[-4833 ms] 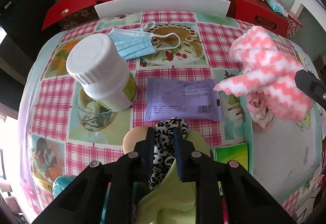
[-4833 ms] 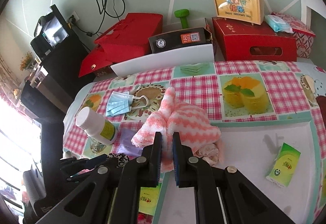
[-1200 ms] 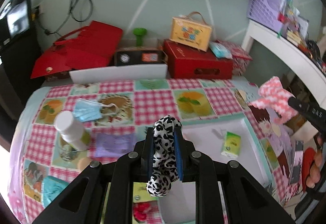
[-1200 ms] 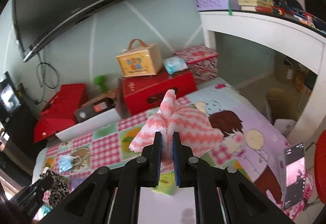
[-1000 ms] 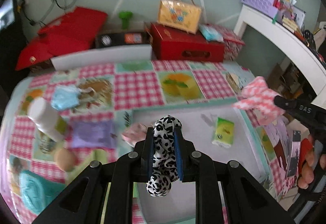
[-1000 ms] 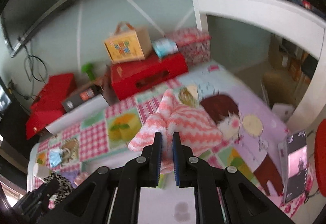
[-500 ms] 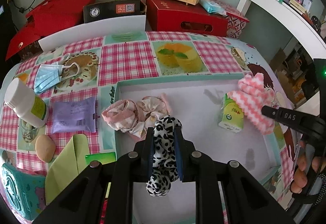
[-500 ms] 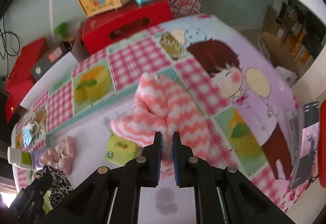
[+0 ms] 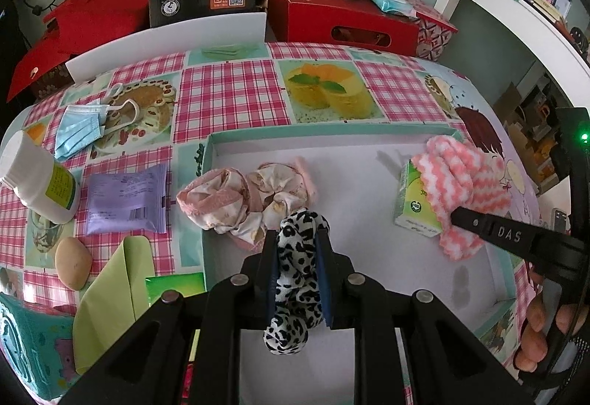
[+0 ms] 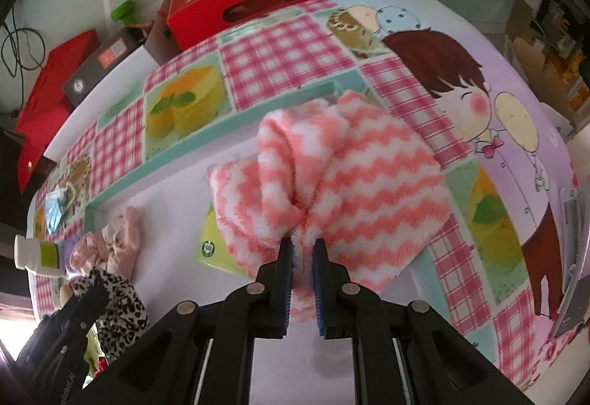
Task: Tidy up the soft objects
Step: 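Open the left gripper to drop the scrunchie while the right gripper releases the towel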
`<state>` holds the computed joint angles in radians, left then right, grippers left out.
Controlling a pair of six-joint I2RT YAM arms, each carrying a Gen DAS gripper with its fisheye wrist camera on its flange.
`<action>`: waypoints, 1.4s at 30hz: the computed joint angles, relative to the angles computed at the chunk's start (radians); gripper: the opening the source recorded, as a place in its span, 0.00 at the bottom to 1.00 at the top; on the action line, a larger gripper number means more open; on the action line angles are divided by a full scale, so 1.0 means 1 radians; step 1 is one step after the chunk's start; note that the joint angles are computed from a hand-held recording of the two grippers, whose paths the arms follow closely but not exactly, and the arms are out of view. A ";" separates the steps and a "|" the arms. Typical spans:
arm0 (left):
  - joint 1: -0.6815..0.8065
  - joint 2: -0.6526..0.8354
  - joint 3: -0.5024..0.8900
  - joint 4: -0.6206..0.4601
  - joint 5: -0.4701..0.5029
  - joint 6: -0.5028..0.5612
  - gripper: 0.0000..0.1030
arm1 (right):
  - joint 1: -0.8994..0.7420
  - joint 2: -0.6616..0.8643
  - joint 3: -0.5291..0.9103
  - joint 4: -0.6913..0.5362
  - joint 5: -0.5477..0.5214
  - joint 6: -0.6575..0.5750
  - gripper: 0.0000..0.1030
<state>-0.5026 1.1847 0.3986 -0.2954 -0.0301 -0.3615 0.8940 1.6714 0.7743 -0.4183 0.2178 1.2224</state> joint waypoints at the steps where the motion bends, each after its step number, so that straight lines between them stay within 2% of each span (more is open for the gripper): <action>1: -0.001 0.001 0.000 0.001 -0.001 -0.001 0.19 | 0.000 0.005 0.003 0.004 -0.009 -0.005 0.12; 5: 0.003 0.010 -0.002 0.008 0.004 0.001 0.20 | 0.005 0.022 0.023 -0.001 -0.023 -0.025 0.14; 10: 0.016 0.012 0.002 0.001 0.016 -0.002 0.34 | 0.022 0.026 0.046 -0.023 -0.024 -0.026 0.14; 12: 0.020 0.002 0.003 -0.005 0.018 -0.002 0.47 | 0.030 0.021 0.060 -0.042 -0.009 -0.027 0.15; 15: 0.022 -0.032 0.004 -0.021 0.019 -0.003 0.51 | 0.037 0.001 0.074 -0.073 0.014 -0.032 0.20; 19: 0.030 -0.094 0.002 -0.045 0.016 -0.004 0.59 | 0.067 -0.026 0.110 -0.123 0.064 -0.027 0.22; 22: 0.057 -0.146 -0.002 -0.064 0.031 -0.001 0.60 | 0.087 -0.046 0.134 -0.148 0.096 -0.026 0.33; 24: 0.086 -0.171 -0.004 -0.072 0.053 0.005 0.61 | 0.101 -0.045 0.153 -0.156 0.114 -0.027 0.46; 26: 0.110 -0.184 -0.004 -0.079 0.064 0.010 0.62 | 0.113 -0.036 0.177 -0.171 0.134 -0.032 0.47; 28: 0.128 -0.190 -0.003 -0.085 0.058 0.014 0.68 | 0.121 -0.027 0.193 -0.180 0.144 -0.038 0.49; 29: 0.132 -0.190 -0.004 -0.083 0.056 0.012 0.74 | 0.123 -0.022 0.198 -0.181 0.146 -0.040 0.54; 38: 0.194 -0.216 -0.007 -0.093 0.063 0.021 0.80 | 0.133 0.006 0.221 -0.197 0.167 -0.053 0.74; 42: 0.212 -0.232 -0.007 -0.099 0.069 0.026 0.80 | 0.140 0.008 0.230 -0.208 0.194 -0.062 0.88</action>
<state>-0.2908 0.9526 0.3915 -0.3945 0.0385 -0.3356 1.0339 1.6798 1.0043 -0.6265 0.4116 1.1601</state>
